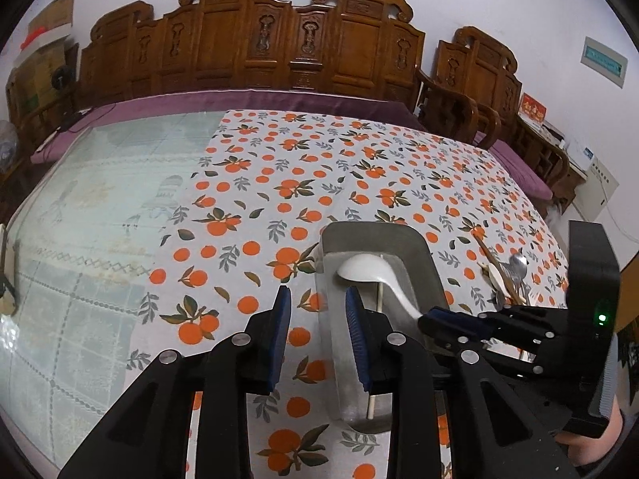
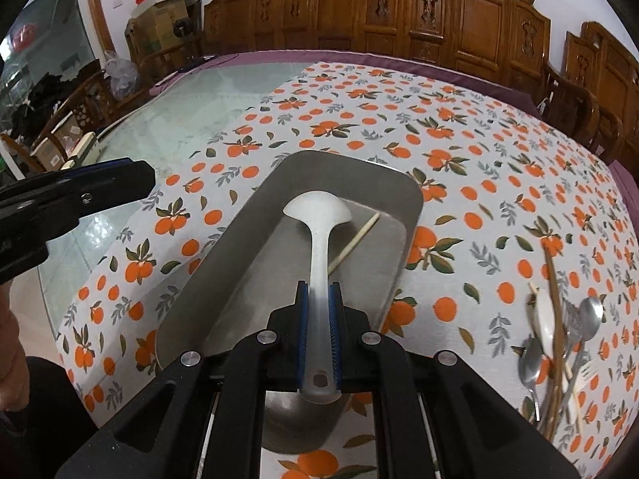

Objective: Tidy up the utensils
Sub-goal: 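Lower the white spoon into the steel tray and open the right tool, then grasp a dark brown chopstick from the pile with the right tool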

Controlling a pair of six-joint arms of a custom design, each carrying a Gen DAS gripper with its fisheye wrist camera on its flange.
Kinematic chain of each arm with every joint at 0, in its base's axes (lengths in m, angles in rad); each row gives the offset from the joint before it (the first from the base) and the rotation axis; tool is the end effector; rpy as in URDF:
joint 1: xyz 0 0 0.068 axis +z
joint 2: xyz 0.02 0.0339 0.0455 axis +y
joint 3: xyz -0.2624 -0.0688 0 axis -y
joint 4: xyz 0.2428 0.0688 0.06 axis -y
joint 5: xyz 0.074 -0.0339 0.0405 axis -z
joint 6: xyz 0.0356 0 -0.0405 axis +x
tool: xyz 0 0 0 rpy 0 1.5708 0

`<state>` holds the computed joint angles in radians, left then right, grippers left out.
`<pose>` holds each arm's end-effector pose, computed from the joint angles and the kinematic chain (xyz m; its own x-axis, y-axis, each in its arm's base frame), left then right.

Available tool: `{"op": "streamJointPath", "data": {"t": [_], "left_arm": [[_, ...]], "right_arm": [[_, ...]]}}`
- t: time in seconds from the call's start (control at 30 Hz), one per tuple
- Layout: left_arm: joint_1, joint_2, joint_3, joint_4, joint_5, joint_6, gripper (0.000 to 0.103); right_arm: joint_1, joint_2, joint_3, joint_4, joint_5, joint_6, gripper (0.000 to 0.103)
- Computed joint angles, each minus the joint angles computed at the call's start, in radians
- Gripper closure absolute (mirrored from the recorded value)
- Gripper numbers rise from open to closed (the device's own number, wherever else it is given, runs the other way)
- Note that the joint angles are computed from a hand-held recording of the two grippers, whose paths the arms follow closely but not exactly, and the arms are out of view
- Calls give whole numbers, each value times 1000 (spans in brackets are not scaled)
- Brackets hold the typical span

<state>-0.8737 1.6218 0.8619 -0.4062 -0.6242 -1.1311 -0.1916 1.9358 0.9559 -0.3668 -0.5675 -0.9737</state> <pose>0.2029 -0.2099 0.1572 -0.6805 -0.3310 -0.6537 -0.3321 0.9346 -0.1276 0.3196 -0.0425 0.0890 -0.5740 -0.5990 -0.5583 -0.7672 0.6318 0.1109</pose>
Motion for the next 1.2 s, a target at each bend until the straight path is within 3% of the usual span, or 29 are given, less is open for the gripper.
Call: {"op": "streamJointPath", "data": {"t": [0.27,0.47,0.7,0.93,1.03,1.13,1.2], "left_arm": [[-3,5,4,3,-2,3,76],[-25,46,50,-3,-14,3,69],[-69,126,158,-23,-35,9,42],[-109,206,274,-80,-73,-25,17],[-115,238,319,-110,-80,-49,11],[-124,264,354,-119,-87,-59,11],[-133,293,392,-135,-96,-54,10]], "right_arm": [[-28,27,52,-95,-62,-38,90],[-145,17,142,-233,-130,-153,90],[-316,77,324,-407,-173,-305,90],[-426,192,523,-502,-175,-359,90],[-461,243,611,-534,-173,-362,90],[-485,291,688,-545,-170,-349,82],[-494,321,731,-546,-161,-336,82]]}}
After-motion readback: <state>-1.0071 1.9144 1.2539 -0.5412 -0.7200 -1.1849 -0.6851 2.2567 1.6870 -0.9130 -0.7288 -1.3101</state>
